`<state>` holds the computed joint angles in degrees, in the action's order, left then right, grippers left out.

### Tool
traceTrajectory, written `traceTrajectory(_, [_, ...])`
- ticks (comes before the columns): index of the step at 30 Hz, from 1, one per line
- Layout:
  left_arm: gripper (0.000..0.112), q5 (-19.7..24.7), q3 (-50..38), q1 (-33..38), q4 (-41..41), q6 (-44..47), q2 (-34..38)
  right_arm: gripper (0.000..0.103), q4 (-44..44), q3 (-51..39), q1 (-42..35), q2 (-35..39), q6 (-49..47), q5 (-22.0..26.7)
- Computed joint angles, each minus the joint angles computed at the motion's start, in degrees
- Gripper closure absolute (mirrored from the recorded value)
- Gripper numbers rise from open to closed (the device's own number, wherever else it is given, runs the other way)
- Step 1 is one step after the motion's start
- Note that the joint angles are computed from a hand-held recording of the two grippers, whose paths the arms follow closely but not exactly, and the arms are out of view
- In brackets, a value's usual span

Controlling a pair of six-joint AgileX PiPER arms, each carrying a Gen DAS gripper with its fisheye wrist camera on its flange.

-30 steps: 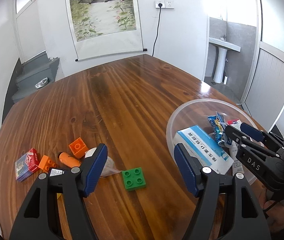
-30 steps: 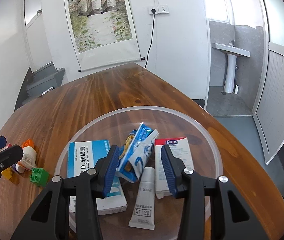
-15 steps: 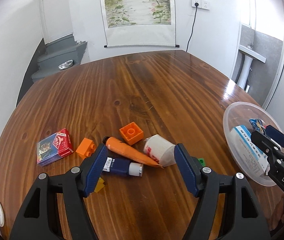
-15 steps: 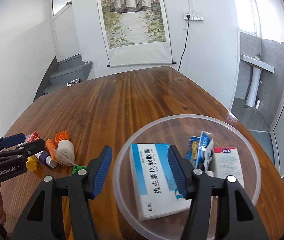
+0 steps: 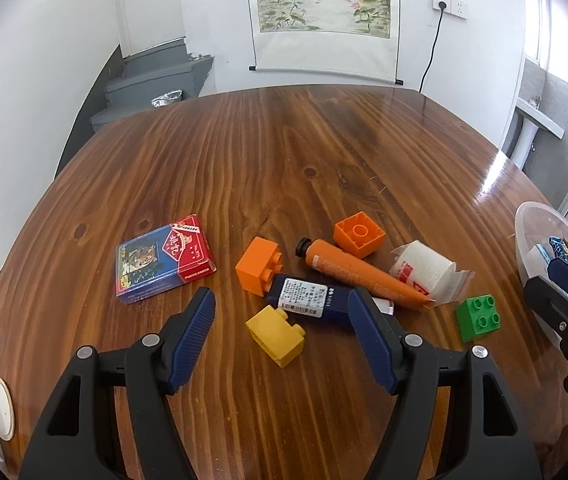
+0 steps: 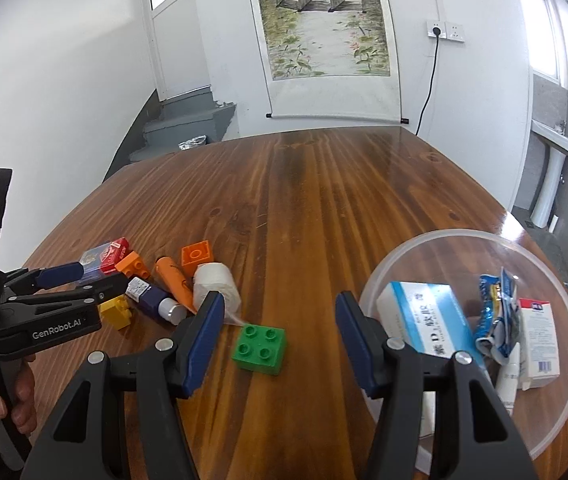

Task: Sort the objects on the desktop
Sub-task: 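Withdraw both open tools from the bowl toward the toy blocks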

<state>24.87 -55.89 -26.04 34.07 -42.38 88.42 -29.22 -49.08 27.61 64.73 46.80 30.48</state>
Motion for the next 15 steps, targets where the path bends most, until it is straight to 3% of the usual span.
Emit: traceTrajectory(15, [0.04, -2.22, 1.48, 3.19, -4.81, 5.4, 2.62, 0.041, 3.89, 0.98, 1.73, 4.25, -1.11, -2.05])
